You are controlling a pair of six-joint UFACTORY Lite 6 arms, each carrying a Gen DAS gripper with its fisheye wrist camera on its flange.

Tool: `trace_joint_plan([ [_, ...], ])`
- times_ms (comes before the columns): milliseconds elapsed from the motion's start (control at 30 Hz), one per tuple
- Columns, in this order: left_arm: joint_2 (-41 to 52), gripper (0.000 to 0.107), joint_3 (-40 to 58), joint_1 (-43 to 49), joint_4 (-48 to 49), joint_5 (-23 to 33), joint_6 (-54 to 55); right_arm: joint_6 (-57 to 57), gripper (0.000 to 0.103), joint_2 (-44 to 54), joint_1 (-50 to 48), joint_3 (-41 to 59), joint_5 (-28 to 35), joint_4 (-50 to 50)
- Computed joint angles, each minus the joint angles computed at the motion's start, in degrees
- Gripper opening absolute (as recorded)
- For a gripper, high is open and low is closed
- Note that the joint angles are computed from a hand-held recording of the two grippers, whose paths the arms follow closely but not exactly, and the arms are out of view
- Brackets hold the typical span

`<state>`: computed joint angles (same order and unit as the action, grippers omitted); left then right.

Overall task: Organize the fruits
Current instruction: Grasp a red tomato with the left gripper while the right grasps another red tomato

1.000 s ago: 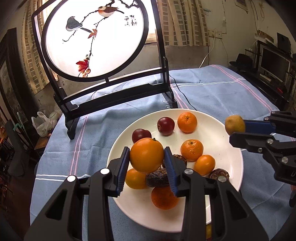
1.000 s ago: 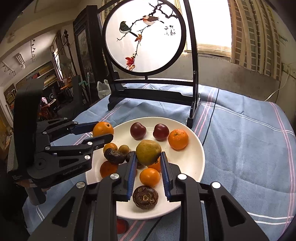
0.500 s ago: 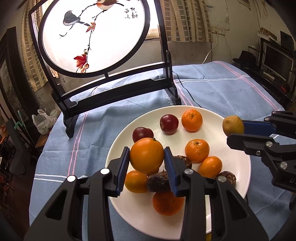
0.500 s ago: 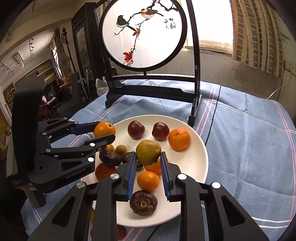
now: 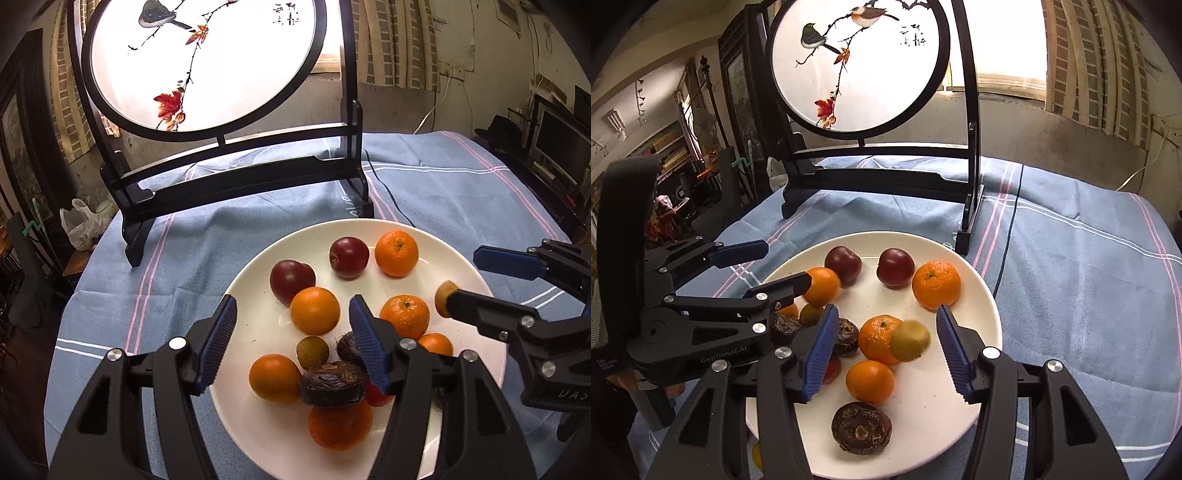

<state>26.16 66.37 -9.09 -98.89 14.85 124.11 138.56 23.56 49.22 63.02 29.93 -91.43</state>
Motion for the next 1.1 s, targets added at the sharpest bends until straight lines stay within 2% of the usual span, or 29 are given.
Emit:
trace_joint_plan([
  [100, -2.74, 0.062, -3.01, 2.18, 0.23, 1.35, 0.98, -0.2, 0.056, -2.89, 2.82, -2.86, 1.84, 1.68],
  [167, -5.44, 0.063, -6.09, 4.23, 1.06, 2.98, 1.63, -2.35, 0.061, -4.33, 5.72, -4.03, 2.58, 4.57],
  [200, -7.0, 0.067, -7.87, 5.23, 1.17, 3.71, 2.35, -4.78, 0.062, -4.5, 7.94, -3.88, 4.12, 7.36],
  [333, -14.42, 0.071, -16.78, 11.3, 1.9, 8.41, 8.43, -6.62, 0.062, -5.1, 16.72, -4.38, 8.5, 12.04],
  [400, -17.96, 0.073, -20.94, 16.21, 5.91, 12.33, 8.88, -5.47, 0.062, -4.18, 20.71, -4.36, 9.42, 13.24],
  [500, -21.58, 0.078, -25.88, 24.44, 13.9, 18.81, 9.24, -5.3, 0.062, -0.62, 24.61, -2.83, 7.79, 15.55],
  [567, -22.9, 0.078, -29.26, 29.37, 15.54, 21.57, 14.25, -5.6, 0.061, 3.14, 26.66, -0.19, 6.3, 17.72],
  [633, -23.19, 0.078, -31.88, 32.88, 15.77, 22.77, 19.95, -3.01, 0.06, 6.4, 27.56, 2.11, 3.61, 17.3],
  [700, -22.57, 0.078, -33.2, 34.84, 16.28, 23.12, 24.0, -5.06, 0.05, 10.32, 27.49, 5.96, 2.14, 19.48],
  [767, -21.98, 0.078, -34.14, 35.54, 16.89, 22.91, 26.34, -4.49, 0.047, 12.48, 26.51, 7.96, 0.53, 19.63],
  [800, -21.79, 0.078, -34.62, 35.58, 16.7, 22.66, 27.31, -4.02, 0.042, 13.27, 26.07, 8.63, 0.12, 19.45],
  [967, -20.38, 0.078, -36.0, 35.43, 17.05, 23.11, 30.48, -0.98, 0.04, 15.16, 23.5, 10.74, -0.21, 17.9],
  [1033, -20.06, 0.078, -36.59, 34.54, 16.83, 22.79, 31.2, 1.5, 0.033, 15.39, 23.03, 10.58, -0.56, 15.69],
  [1100, -19.58, 0.078, -37.24, 33.25, 15.85, 22.3, 32.87, 1.12, 0.03, 15.45, 23.22, 10.63, -0.17, 15.67],
])
